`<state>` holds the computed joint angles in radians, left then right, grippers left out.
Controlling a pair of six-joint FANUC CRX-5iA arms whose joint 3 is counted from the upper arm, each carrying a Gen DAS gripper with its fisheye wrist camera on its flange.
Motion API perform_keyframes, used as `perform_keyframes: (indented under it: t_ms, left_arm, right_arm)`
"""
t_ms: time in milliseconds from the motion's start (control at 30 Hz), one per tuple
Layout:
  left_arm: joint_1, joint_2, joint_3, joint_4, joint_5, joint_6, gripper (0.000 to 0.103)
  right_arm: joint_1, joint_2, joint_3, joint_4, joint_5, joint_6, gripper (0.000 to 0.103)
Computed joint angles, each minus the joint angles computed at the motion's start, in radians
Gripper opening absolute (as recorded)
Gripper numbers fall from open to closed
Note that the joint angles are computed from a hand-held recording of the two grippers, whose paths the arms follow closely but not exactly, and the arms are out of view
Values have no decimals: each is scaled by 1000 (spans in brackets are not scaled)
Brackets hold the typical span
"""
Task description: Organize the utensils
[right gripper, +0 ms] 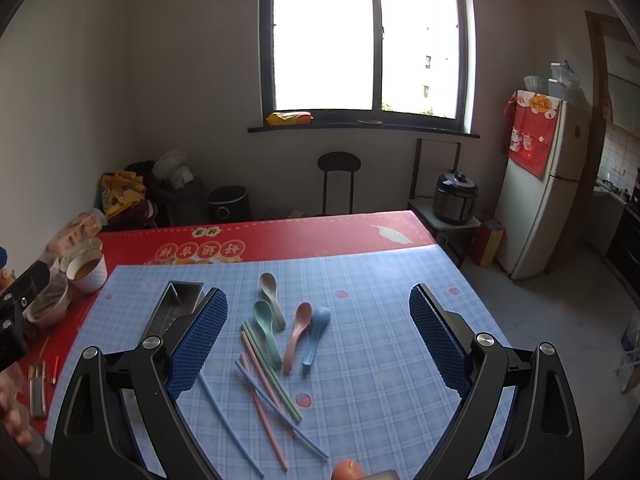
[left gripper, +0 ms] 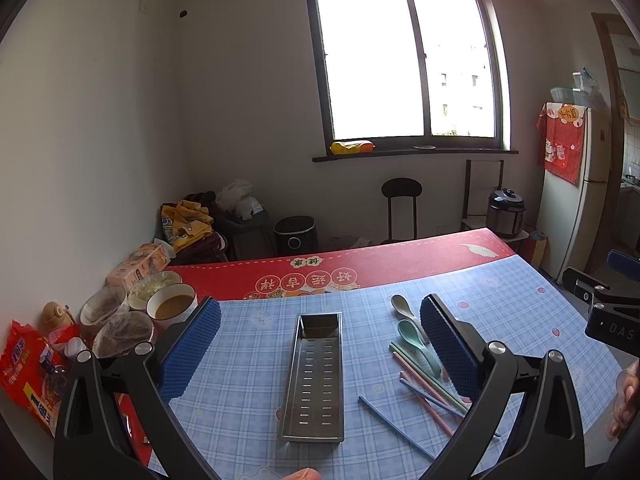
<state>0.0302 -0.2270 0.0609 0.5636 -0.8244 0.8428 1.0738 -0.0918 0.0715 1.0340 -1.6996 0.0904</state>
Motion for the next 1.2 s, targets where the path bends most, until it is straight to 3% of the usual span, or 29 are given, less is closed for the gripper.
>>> perform_keyframes:
  t_ms: [1200]
  left_arm:
    - [1, 8, 18, -8, -10, 7, 98]
  right_arm:
    - [0, 7, 5, -2, -3, 0, 89]
